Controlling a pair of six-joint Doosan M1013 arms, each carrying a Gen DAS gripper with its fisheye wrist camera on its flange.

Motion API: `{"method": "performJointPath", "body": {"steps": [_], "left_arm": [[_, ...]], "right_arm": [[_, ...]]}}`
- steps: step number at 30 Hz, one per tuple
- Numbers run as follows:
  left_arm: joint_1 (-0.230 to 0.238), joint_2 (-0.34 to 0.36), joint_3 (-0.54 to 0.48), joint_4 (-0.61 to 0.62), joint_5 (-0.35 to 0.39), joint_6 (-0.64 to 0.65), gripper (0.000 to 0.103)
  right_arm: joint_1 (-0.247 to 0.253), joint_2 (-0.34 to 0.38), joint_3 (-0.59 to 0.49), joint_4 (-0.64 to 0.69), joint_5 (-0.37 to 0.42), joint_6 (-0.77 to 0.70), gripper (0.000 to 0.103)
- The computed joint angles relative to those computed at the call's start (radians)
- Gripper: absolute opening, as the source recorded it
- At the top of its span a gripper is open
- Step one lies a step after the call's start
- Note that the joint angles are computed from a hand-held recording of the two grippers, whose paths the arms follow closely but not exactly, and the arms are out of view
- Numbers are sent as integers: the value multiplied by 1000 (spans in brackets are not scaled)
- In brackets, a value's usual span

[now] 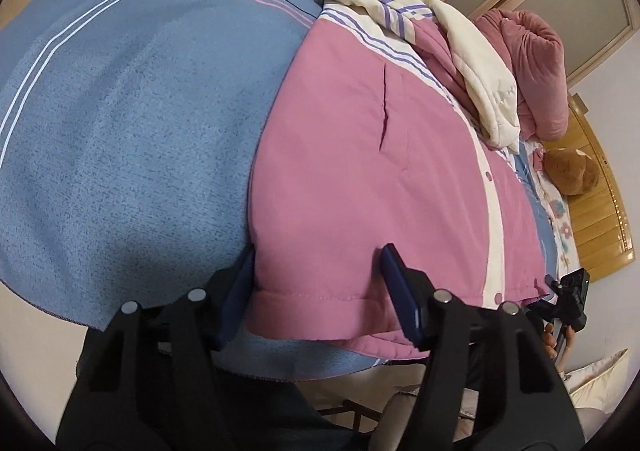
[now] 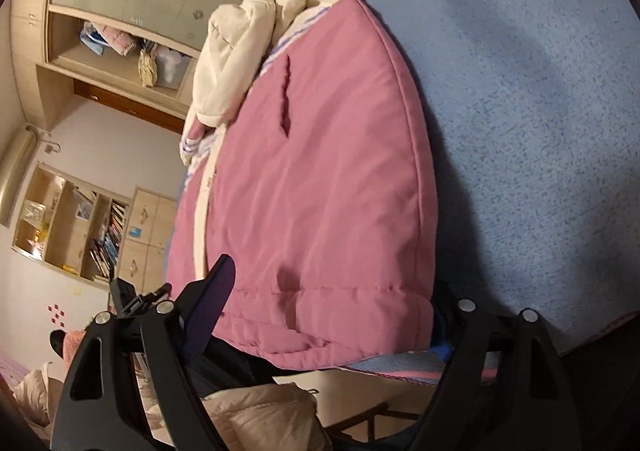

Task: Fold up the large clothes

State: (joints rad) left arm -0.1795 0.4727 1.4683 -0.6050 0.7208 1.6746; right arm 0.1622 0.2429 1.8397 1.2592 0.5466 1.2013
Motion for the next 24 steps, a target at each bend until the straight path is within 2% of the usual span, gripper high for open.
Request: {"method": "performJointPath", "body": {"steps": [1, 2, 4, 8, 12, 15, 17, 19, 22, 24], "left_arm": [[2, 0, -2, 13, 5, -20, 37], [8, 3, -4, 13, 16, -46, 30], [26, 1, 5, -68, 24, -20, 20], [38, -19, 20, -184, 22, 94, 13], [67, -15, 12, -430, 71, 278, 12], [81, 3, -25, -570, 112, 368, 12], [78, 14, -77, -562, 114, 368, 11], [67, 24, -136, -506, 88, 340, 11], [60, 66, -263, -491, 56, 312, 11], [46, 102, -364, -386, 15, 221, 11]], "right_arm": [[1, -1, -4, -43, -4, 46, 23], [1, -2, -2, -45, -3, 53, 17], [-1, -9, 4, 26, 0, -17, 11], [-2, -21, -9, 75, 13, -104, 9], [-10, -15, -35, 229, 41, -281, 8], [-16, 10, -91, 315, 59, -385, 8], [-22, 34, -146, 340, 67, -422, 8], [-25, 73, -237, 306, 51, -422, 8], [-32, 143, -382, 219, 26, -330, 8], [-34, 185, -475, 130, -20, -254, 7]]}}
